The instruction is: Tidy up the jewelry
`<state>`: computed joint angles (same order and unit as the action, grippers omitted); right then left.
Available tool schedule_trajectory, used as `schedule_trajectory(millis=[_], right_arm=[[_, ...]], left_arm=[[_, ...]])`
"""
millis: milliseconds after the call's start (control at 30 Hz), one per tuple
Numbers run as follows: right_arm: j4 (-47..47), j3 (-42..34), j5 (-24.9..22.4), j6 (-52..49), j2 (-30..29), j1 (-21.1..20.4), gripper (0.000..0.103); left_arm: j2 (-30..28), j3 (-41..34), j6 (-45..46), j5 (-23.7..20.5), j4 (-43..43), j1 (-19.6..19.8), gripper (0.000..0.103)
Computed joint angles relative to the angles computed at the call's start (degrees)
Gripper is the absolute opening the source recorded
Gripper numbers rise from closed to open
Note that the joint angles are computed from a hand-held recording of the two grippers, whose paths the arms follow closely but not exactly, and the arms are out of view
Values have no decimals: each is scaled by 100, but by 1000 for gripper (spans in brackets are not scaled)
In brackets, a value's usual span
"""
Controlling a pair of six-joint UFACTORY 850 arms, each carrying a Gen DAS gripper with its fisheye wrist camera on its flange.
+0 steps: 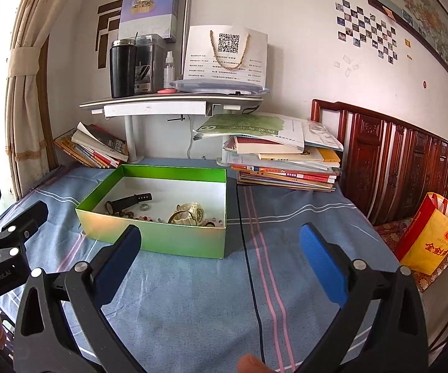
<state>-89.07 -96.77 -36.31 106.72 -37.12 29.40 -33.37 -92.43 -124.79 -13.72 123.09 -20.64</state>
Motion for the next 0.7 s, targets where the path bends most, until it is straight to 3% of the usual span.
schedule_trajectory(millis=[700], right_arm=[[13, 9, -15, 10, 3, 5, 100]], left_arm=[[-44, -50, 250, 84, -210, -7, 99]])
